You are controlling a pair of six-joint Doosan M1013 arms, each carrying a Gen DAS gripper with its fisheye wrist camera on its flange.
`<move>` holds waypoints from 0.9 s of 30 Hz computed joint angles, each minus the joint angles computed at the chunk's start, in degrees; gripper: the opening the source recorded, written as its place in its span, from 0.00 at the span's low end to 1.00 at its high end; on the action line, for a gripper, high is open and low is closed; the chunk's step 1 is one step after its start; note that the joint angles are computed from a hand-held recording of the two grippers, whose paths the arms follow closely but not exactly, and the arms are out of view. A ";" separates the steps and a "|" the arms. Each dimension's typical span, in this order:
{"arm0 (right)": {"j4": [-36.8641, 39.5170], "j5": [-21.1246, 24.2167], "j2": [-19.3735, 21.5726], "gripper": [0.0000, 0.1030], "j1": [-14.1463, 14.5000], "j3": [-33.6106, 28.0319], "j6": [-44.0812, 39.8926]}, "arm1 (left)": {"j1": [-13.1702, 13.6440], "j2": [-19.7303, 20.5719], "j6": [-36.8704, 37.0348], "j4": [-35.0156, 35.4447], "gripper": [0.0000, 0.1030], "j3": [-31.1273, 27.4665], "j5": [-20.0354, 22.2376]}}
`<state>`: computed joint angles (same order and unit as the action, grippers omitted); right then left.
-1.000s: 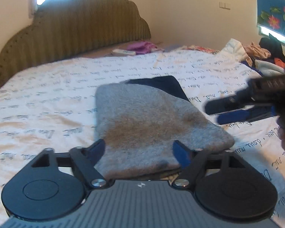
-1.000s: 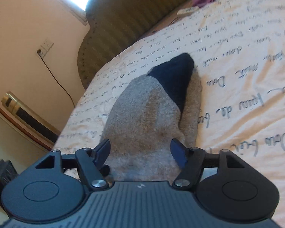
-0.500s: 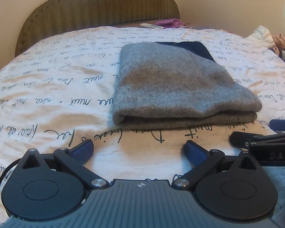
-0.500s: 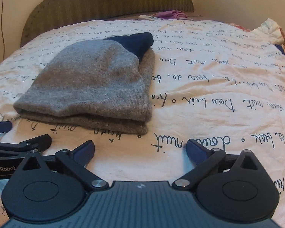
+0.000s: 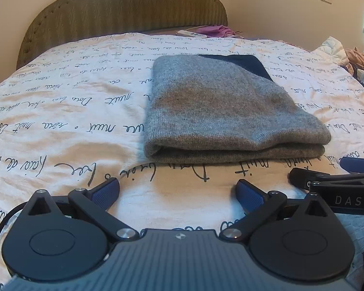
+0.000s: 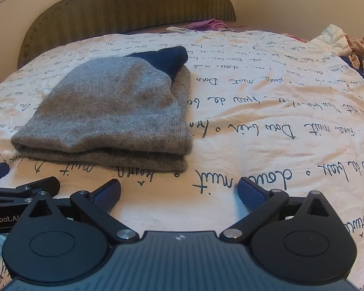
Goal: Fold small clothes
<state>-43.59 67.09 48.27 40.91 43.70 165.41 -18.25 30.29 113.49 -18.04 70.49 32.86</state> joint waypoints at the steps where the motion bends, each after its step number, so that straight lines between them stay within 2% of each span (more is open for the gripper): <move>1: -0.04 -0.02 0.00 1.00 0.01 0.02 0.06 | 0.01 0.02 0.01 0.01 1.00 -0.03 0.03; 9: -0.32 -0.63 -0.27 1.00 0.00 0.60 0.66 | -0.09 -0.08 -0.24 0.50 1.00 0.15 -0.07; 19: -0.45 -0.87 -0.39 1.00 0.02 0.86 0.89 | 0.05 0.36 -0.33 1.29 1.00 -1.03 1.81; 27: -0.48 -0.85 -0.38 1.00 0.03 0.86 0.99 | -0.07 0.18 -0.53 1.22 1.00 -0.62 1.36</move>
<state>-44.08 66.23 47.89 40.94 44.56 166.40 -18.32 30.47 112.96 -16.82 69.86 34.23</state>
